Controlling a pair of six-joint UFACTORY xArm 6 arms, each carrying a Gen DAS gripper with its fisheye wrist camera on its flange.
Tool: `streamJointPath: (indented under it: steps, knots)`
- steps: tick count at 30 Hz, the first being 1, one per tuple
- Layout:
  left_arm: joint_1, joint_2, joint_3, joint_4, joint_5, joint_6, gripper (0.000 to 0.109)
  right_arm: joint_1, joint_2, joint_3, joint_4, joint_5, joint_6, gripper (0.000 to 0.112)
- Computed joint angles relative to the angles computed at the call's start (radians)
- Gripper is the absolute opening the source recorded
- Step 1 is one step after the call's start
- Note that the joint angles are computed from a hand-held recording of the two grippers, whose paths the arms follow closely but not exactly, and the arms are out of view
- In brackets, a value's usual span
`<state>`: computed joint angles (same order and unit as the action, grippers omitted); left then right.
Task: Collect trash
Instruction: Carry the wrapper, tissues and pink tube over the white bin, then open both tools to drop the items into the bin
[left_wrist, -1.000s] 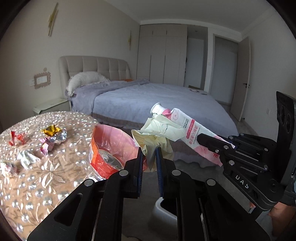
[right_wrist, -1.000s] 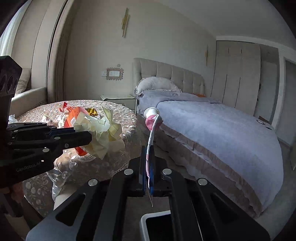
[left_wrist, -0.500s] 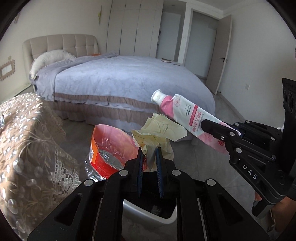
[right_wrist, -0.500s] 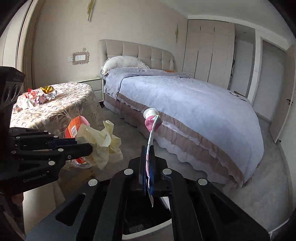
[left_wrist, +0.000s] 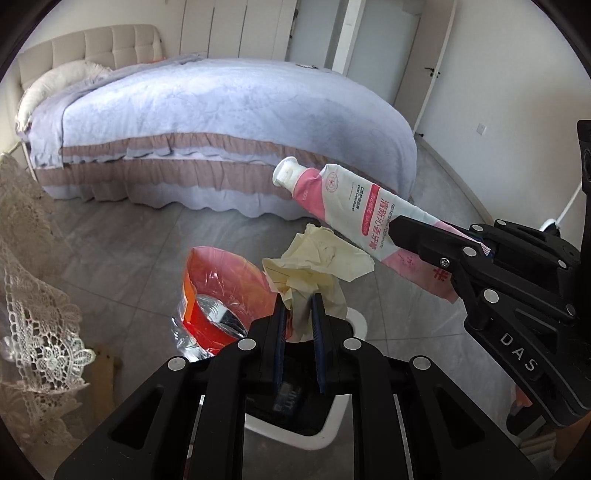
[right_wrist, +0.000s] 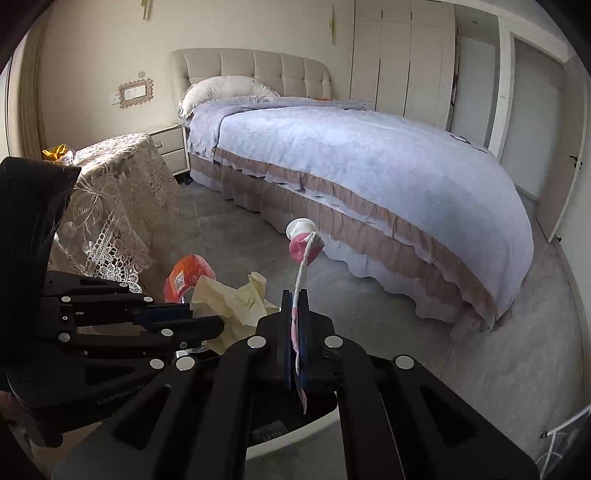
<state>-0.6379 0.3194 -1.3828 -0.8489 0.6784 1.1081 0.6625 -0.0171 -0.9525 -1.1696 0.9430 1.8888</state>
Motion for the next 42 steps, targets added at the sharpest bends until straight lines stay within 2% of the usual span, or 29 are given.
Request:
streamJointPath:
  steps: [1, 2, 3, 4, 5, 13, 22, 28, 29, 31, 34, 42]
  knots:
    - [-0.002, 0.009, -0.007, 0.014, 0.002, -0.026, 0.019, -0.01, 0.0, 0.006, 0.001, -0.015, 0.004, 0.004]
    - [0.002, 0.027, -0.025, 0.019, 0.023, -0.039, 0.036, -0.016, 0.001, 0.01, 0.003, -0.024, 0.007, 0.004]
    - [-0.004, 0.035, -0.027, 0.032, 0.018, -0.052, 0.053, -0.022, -0.002, 0.018, 0.003, -0.033, 0.012, 0.004]
    - [-0.008, 0.039, -0.025, 0.043, 0.002, -0.061, 0.093, -0.027, -0.001, 0.021, 0.004, -0.041, 0.014, 0.004]
    - [-0.009, 0.037, -0.02, 0.029, -0.01, -0.052, 0.098, -0.029, 0.002, 0.02, 0.004, -0.044, 0.017, 0.004]
    - [-0.019, 0.021, 0.009, 0.076, -0.142, -0.085, 0.098, -0.053, 0.006, 0.032, -0.005, -0.086, 0.023, 0.004]
    - [0.012, 0.046, -0.032, 0.094, -0.213, -0.158, 0.098, -0.067, 0.073, -0.003, -0.011, -0.17, 0.029, 0.004]
    - [0.017, 0.024, -0.013, 0.059, -0.237, -0.136, 0.098, -0.067, 0.116, -0.028, -0.01, -0.22, 0.029, 0.006]
    - [0.017, 0.023, -0.013, 0.057, -0.245, -0.135, 0.098, -0.064, 0.125, -0.032, -0.015, -0.219, 0.03, 0.032]
    - [0.021, 0.022, -0.02, 0.045, -0.238, -0.134, 0.098, -0.071, 0.146, -0.045, 0.015, -0.233, -0.01, 0.095]
    - [0.026, 0.017, -0.02, 0.024, -0.243, -0.128, 0.098, -0.065, 0.163, -0.058, 0.01, -0.224, -0.02, 0.098]
    - [0.044, -0.019, -0.005, -0.014, -0.268, -0.112, 0.098, -0.004, 0.119, -0.073, -0.107, -0.034, 0.016, 0.098]
